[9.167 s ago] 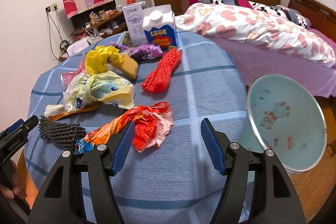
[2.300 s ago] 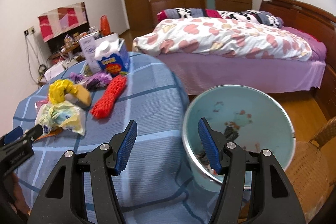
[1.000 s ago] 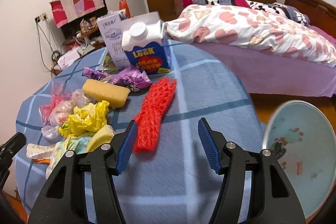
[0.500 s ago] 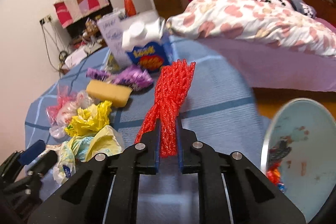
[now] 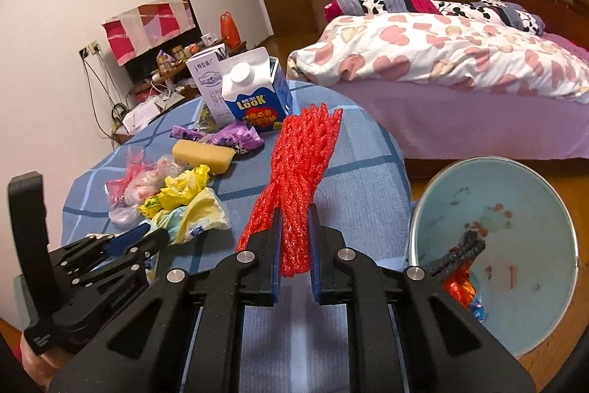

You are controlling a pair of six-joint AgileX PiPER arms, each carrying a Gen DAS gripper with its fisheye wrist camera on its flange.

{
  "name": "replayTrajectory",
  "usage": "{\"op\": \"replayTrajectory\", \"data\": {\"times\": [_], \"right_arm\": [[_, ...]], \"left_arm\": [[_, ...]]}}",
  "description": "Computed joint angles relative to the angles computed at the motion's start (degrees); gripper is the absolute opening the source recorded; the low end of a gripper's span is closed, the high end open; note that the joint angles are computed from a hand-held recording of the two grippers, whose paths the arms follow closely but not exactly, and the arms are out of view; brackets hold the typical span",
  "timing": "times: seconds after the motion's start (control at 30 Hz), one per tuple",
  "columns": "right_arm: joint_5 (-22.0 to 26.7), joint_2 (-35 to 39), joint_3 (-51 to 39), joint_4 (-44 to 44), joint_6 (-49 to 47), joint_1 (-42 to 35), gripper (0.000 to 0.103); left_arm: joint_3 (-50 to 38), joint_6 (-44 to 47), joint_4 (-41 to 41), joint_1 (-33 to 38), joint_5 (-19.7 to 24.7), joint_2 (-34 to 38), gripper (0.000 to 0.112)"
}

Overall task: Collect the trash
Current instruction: 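Carry the pale bag and red mesh net over the teal bucket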

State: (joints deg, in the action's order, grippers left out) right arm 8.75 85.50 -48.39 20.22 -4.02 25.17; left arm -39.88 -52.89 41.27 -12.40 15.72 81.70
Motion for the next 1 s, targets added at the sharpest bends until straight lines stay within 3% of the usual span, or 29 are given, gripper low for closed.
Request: {"op": "replayTrajectory", "data": {"times": [0.07, 0.17, 0.27, 0.33, 0.6, 1.0], "right_arm": [[-0.6, -1.3, 1.2, -1.7, 1.7, 0.1, 0.013], [-1.4, -3.8, 3.4, -4.0, 3.9, 0.1, 0.013], [-1.7, -6.0, 5.2, -0.6, 0.6, -0.8, 0.013], [-1.8, -7.3, 6.2, 1.1, -1.0, -1.4, 0.013], [-2.4, -12.1, 9.3, -5.5, 5.0, -1.8, 0.013], [1.0, -19.4, 13.0, 7.5, -9.9, -10.0, 0.013]], "left_arm": [[0.5, 1.2, -2.2, 0.3, -0.6, -0.9, 0.020], [1.3, -3.0, 0.8, -1.6, 1.1, -3.5, 0.019], [1.9, -4.1, 0.7, -3.0, 2.2, -6.8, 0.019], [2.2, -6.1, 1.5, -4.4, 3.7, -9.3, 0.019], [1.4, -12.0, 4.2, -10.6, 10.1, -15.1, 0.019], [-3.7, -21.1, 10.4, -22.5, 17.5, -13.0, 0.019]]}}
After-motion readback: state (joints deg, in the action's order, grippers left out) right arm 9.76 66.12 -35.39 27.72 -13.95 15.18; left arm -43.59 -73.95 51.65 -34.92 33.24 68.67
